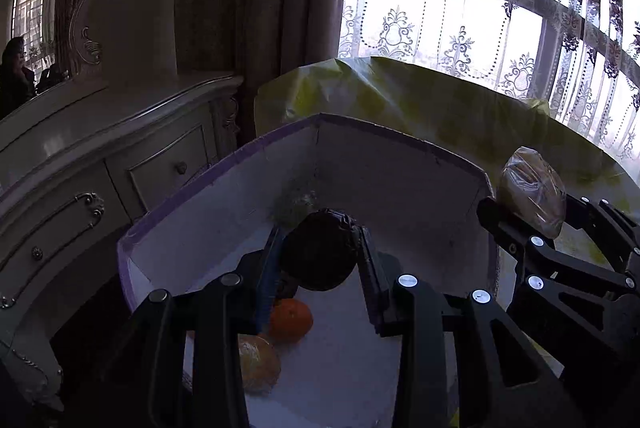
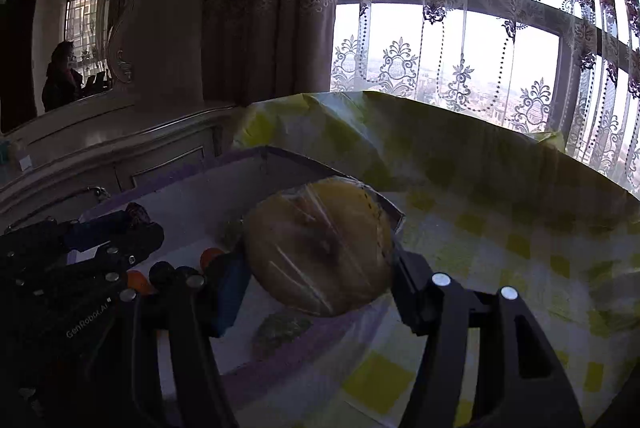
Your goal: Organize fruits
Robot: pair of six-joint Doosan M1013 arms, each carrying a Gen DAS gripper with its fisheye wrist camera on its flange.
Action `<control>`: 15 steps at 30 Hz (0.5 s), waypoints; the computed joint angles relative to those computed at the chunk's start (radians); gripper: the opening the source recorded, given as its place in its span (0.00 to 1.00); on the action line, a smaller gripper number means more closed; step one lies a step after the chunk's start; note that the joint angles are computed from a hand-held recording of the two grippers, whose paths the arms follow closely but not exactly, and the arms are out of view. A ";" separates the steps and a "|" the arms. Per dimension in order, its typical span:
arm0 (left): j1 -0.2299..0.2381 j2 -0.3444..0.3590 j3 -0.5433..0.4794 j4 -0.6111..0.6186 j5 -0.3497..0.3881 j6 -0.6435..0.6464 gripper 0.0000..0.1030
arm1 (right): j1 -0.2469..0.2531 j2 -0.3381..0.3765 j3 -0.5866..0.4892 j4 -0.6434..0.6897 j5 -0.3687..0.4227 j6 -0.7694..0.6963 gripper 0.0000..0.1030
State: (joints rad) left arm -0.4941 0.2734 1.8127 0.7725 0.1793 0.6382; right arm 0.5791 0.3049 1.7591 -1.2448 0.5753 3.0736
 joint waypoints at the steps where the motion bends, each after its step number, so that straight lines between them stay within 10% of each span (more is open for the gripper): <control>1: 0.002 0.011 -0.020 -0.079 0.049 0.086 0.34 | -0.006 0.021 -0.036 0.114 0.011 -0.131 0.61; 7: 0.048 0.073 -0.106 -0.532 0.224 0.496 0.45 | -0.027 0.128 -0.201 0.547 0.140 -0.643 0.61; 15: 0.071 0.066 -0.098 -0.583 0.217 0.507 0.86 | -0.030 0.159 -0.250 0.599 0.209 -0.717 0.90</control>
